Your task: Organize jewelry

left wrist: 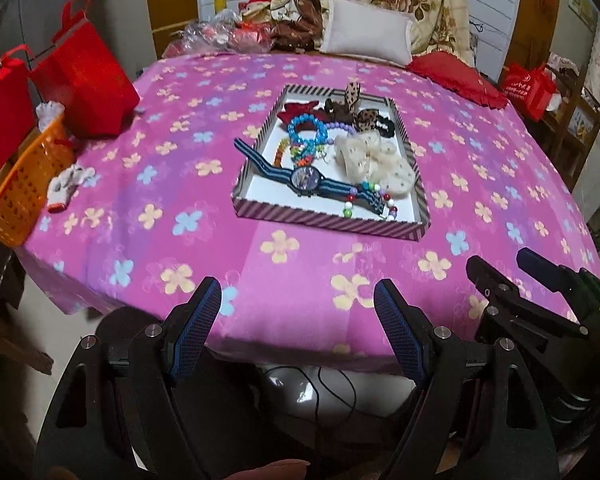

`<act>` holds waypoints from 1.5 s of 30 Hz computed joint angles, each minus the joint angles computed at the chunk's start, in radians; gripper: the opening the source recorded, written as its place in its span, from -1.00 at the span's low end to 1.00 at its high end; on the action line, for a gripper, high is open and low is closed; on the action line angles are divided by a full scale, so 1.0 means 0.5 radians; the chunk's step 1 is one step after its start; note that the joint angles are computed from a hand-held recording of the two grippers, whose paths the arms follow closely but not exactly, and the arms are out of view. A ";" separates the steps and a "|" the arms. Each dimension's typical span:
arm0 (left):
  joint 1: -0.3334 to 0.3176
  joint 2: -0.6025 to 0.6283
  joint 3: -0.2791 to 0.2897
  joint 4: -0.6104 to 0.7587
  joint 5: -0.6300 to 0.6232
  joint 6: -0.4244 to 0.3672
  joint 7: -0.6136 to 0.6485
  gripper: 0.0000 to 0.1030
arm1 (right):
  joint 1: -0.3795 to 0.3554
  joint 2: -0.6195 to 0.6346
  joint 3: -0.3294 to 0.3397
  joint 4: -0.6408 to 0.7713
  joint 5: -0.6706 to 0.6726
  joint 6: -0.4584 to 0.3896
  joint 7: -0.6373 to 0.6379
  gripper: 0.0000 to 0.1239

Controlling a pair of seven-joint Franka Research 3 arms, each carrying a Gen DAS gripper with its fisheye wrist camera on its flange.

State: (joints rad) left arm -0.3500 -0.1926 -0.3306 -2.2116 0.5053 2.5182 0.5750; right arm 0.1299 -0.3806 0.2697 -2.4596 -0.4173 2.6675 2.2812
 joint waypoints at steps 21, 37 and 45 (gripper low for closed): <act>-0.011 0.085 0.024 0.025 -0.077 0.007 0.091 0.54 | 0.050 0.080 -0.043 0.023 -0.004 -0.044 0.010 -0.07; -0.009 0.089 0.035 0.011 -0.113 0.013 0.092 0.54 | 0.067 0.098 -0.043 0.036 -0.037 -0.059 0.033 -0.06; -0.007 0.088 0.036 0.006 -0.128 0.024 0.100 0.54 | 0.071 0.101 -0.045 0.039 -0.045 -0.063 0.041 -0.06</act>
State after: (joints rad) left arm -0.3534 -0.1485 -0.3125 -2.2088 0.4413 2.5303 0.6249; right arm 0.1655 -0.3303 0.2474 -2.4402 -0.4398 2.6359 2.3015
